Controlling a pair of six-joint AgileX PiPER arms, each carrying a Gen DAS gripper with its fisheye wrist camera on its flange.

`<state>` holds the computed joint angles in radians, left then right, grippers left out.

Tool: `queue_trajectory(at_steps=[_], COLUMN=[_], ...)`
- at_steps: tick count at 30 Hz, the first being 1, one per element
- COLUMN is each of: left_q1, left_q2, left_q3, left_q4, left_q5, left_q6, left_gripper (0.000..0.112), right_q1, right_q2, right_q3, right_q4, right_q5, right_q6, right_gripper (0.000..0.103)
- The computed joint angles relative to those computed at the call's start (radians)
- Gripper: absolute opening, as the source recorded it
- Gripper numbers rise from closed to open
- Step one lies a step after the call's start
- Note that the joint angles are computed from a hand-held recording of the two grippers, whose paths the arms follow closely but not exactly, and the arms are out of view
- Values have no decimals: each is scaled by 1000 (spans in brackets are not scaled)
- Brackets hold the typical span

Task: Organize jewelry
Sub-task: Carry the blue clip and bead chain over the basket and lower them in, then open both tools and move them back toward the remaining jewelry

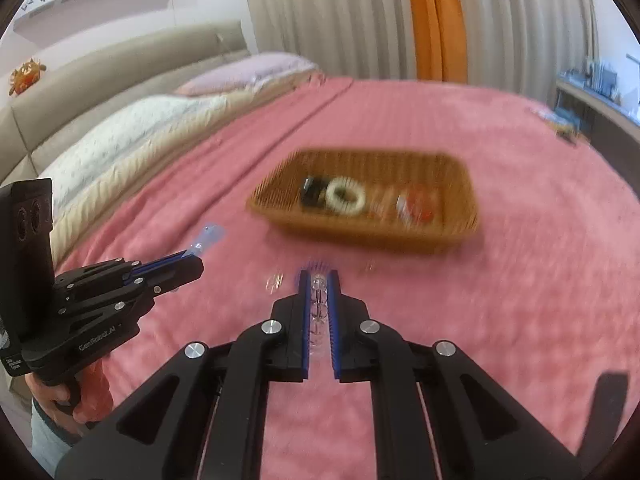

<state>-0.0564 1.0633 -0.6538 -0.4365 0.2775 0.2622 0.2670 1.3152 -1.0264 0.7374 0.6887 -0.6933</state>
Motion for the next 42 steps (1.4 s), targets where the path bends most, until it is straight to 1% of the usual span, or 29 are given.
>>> queue_trajectory(at_steps=[3,7,10,11,13,15,16,18,21,24,27,28,29,30,31,32,33,34,35,38,40,42], left_q1=[5,29,37,46,56,60,64,74,99,111,113,121,126,131,136,147,154,162,174,191,194,188], left_q2=[80,219,328,375,435,504,526,583,636,665,665,663,661,647,638,617,597,576,538,435,368,309], left_q3=[-107,-241,-326,-356,-385,-413,-421,-443,-454,-468,-464,-459,-456,-439,-431,-411,-394,-381,-352,-275,-232,-196], left_q4=[-7,-113,-147,-211,-281,-347,-371,-418,-559,-556,-561,-602,-620,-649,-668,-712,-752,-773,-811,-855,-819,-772], left_q5=[-2,-8,-22,-27,-43,-66,-67,-69,-39,-14,-12,-1,5,-4,-4,10,21,34,49,70,76,72], left_q6=[14,114,144,202,270,340,367,422,559,557,565,601,616,639,657,699,736,754,787,832,810,768], left_gripper=[7,7,7,7,7,7,7,7,7,7,9,18,29,33,37,37,37,41,45,47,47,47], right_q1=[5,18,36,45,53,58,60,60,46,31,15,7,2,2,-5,-10,-16,-16,-14,-11,-2,6], right_q2=[56,176,279,318,393,480,535,599,653,672,677,670,655,650,634,619,588,561,521,416,340,278], right_q3=[-104,-243,-329,-359,-404,-469,-511,-555,-580,-575,-565,-552,-531,-525,-505,-489,-453,-428,-384,-280,-209,-150], right_q4=[-33,-62,-87,-98,-106,-100,-104,-123,-132,-123,-97,-70,-60,-62,-40,-18,9,12,21,58,58,73], right_q5=[-21,-64,-96,-101,-111,-94,-84,-85,-94,-102,-104,-106,-116,-121,-124,-124,-132,-144,-166,-187,-195,-180], right_q6=[37,85,116,127,143,160,178,205,222,220,207,186,177,185,173,158,133,129,112,54,47,29], right_gripper=[6,6,6,6,6,6,6,6,6,6,7,7,8,13,22,27,40,52,53,53,53,53])
